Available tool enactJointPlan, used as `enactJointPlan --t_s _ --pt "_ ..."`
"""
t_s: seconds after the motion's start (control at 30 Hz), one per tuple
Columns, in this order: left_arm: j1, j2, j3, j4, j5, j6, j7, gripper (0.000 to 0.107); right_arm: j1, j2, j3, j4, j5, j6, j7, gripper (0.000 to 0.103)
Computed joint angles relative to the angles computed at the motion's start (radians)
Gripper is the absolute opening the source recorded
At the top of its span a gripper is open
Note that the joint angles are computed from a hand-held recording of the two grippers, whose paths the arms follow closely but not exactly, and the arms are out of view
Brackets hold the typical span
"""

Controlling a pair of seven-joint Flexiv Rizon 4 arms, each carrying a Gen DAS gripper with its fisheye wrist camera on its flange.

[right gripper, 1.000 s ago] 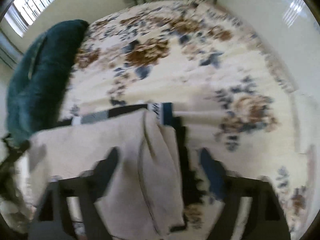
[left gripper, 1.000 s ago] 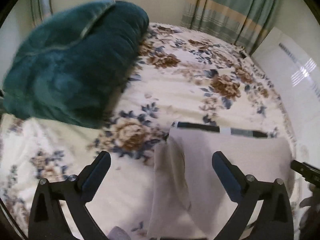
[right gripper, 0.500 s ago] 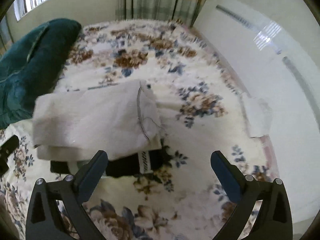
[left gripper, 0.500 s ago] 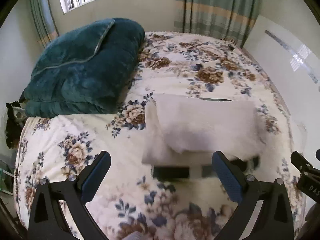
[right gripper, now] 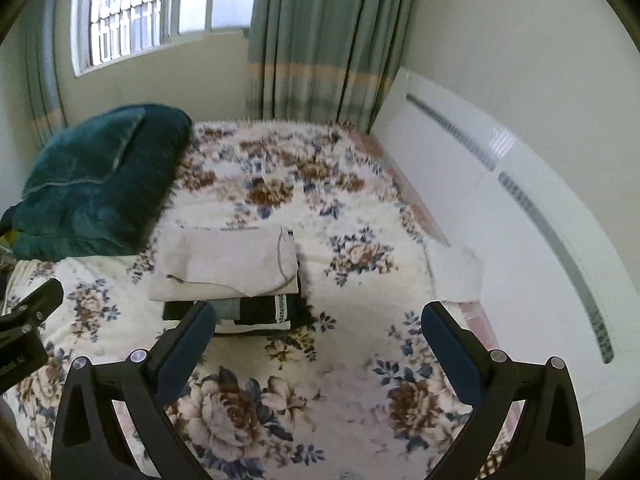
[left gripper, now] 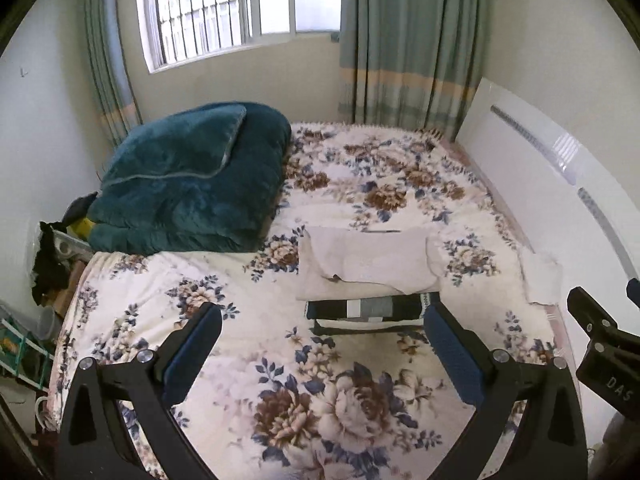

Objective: Fold small clothes

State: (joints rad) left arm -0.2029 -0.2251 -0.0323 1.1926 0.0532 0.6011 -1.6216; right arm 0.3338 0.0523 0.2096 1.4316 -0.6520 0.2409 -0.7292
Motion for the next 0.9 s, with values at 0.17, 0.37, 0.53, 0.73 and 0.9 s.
enactJointPlan --t_s 0.17,0.37,0.53,0.73,0.9 --pt "0.002 0.101 -0.002 0.056 -0.023 -0.007 0.008 0.103 0.029 0.065 0.051 -0.050 -0.045 -0.085 -0.001 0.103" --pt "0.012 0.189 -0.015 0.107 -0.033 -0.015 0.014 0.103 0.045 0.109 0.104 -0.101 -0.079 -0.158 0.007 0.103" --pt "0.020 0.247 -0.024 0.146 -0.032 -0.012 0.006 0.103 0.049 0.133 0.140 -0.125 -0.091 -0.193 0.018 0.103" --pt "0.035 0.298 -0.033 0.173 -0.018 -0.020 -0.024 0.103 0.053 0.155 0.177 -0.155 -0.100 -0.233 0.008 0.103" --pt "0.048 0.326 -0.039 0.182 -0.009 -0.018 -0.037 0.103 0.051 0.168 0.189 -0.166 -0.081 -0.238 -0.009 0.103"
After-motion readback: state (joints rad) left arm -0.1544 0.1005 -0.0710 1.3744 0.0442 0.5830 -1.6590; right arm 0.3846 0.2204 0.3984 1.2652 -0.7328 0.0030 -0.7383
